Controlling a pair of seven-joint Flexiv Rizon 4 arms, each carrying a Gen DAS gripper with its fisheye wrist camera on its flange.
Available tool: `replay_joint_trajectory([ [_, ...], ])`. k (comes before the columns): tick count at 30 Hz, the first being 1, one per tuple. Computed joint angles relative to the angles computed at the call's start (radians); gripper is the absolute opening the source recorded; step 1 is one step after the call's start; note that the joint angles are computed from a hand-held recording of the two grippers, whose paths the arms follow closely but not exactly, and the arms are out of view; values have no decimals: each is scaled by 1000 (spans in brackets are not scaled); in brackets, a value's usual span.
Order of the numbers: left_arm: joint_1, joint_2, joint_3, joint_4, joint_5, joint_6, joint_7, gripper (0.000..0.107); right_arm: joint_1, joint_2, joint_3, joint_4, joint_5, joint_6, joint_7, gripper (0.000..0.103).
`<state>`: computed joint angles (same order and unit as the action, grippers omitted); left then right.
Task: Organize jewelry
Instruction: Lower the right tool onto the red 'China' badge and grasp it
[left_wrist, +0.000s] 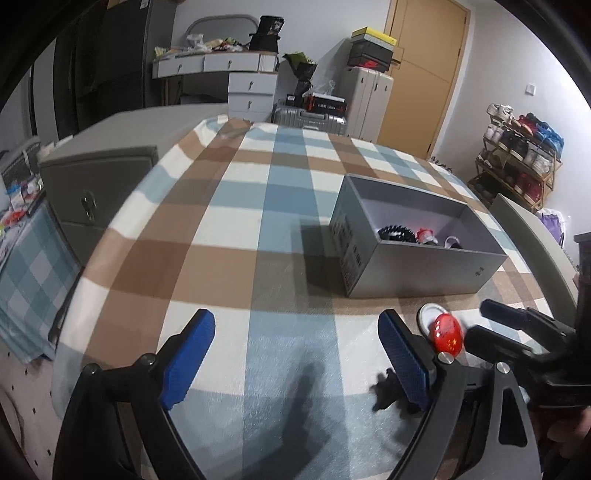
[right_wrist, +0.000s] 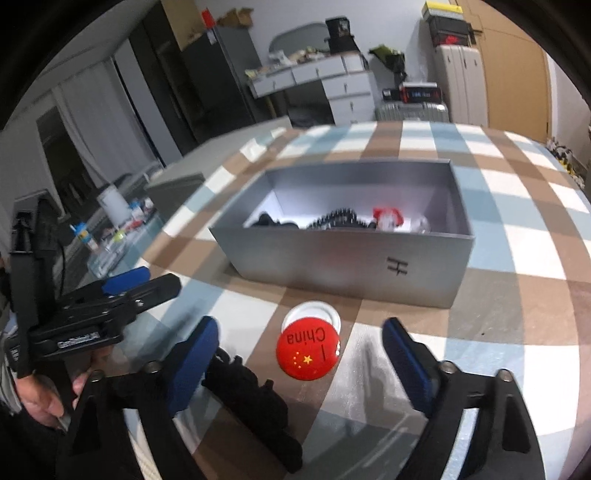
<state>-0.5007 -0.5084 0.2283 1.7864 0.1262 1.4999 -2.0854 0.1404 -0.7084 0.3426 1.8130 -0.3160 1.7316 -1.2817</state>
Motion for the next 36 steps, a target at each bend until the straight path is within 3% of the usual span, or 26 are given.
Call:
replay_joint_trajectory([
  [2,11,5,-15,12,-6,7,6,87,38,6,-41,-4,6,-28,12,73],
  [8,33,14,-44,37,-21,23,33,87,168,36,-184,17,21,-53,22,61],
  [11,50,17,-69,48,-43,26,58,87,288,49,-322,38,23,-47,41,58],
  [13,40,19,-59,50,-48,26,60,87,351,57,-392,50,26,-51,56,57],
  [18,8,17,-22,41,-39,27,65,87,428,63,-483,62,22,-63,92,42],
  [25,3,25,-20,33,-29,-4,59,87,417,63,-476,76,36,-12,90,42],
  [28,6,30,-30,24,-20,-26,58,87,338,66,-390,76,52,31,77,42],
  [36,109,21,-196,-4,-83,-67,179,87,174,77,-240,105,78,130,67,42],
])
